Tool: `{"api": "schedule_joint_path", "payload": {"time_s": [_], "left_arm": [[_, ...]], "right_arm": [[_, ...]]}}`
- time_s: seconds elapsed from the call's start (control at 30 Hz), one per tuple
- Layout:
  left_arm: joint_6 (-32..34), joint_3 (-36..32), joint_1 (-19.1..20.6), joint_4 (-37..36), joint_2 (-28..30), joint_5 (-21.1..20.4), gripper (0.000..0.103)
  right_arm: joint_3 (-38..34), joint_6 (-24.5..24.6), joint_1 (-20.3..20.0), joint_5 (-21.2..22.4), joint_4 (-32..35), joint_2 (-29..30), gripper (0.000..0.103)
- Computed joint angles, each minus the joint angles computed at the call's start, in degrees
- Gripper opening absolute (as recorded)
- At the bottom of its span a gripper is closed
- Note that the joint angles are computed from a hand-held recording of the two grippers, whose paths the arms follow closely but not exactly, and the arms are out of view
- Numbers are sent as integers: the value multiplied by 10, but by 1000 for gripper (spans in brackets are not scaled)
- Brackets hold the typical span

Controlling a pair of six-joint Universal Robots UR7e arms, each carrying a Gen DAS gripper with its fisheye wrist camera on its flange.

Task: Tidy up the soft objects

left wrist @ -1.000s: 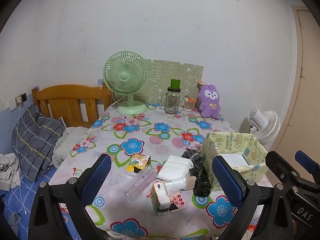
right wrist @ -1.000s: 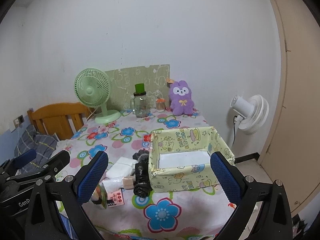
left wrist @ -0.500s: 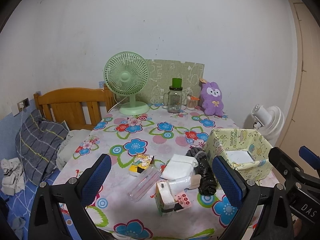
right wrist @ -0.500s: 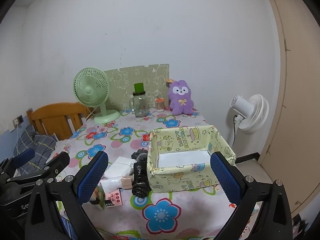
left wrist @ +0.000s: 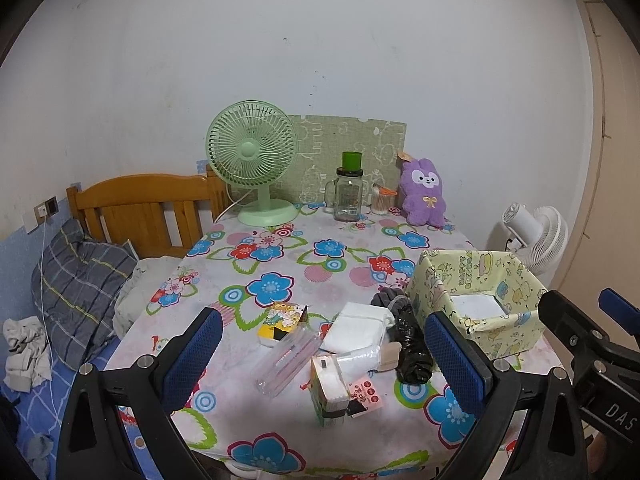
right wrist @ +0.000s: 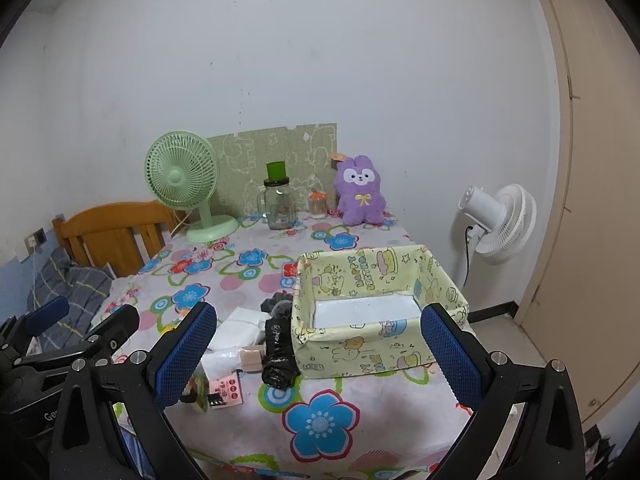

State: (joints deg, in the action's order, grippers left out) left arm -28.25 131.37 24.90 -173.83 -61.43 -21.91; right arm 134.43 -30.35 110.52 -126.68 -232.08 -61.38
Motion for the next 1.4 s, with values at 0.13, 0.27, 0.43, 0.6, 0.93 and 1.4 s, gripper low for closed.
{"api": "schedule_joint_path", "payload": {"time_s": [0.13,0.27,0.43,0.6,0.93,1.4], "left_arm": [[-13,1,-2,15,-1,3,101],[-17,1,-2,19,-2,3,101],[-17,4,-1,16,-2,3,100],[-7,7,5,7,-1,-7,100],[2,17,22,-12,9,-13,98],[53,27,65,-75,39,-55,96]], "right_arm": [[5,-2,2,6,-13,1,103],[8,-5,2,10,-9,-1,103],[9,-1,2,15,-8,0,103],[10,10,-3,22,4,-1,103],[1,32,-14,39,10,29,99],[-22,20,-35,50,-17,110,96]]}}
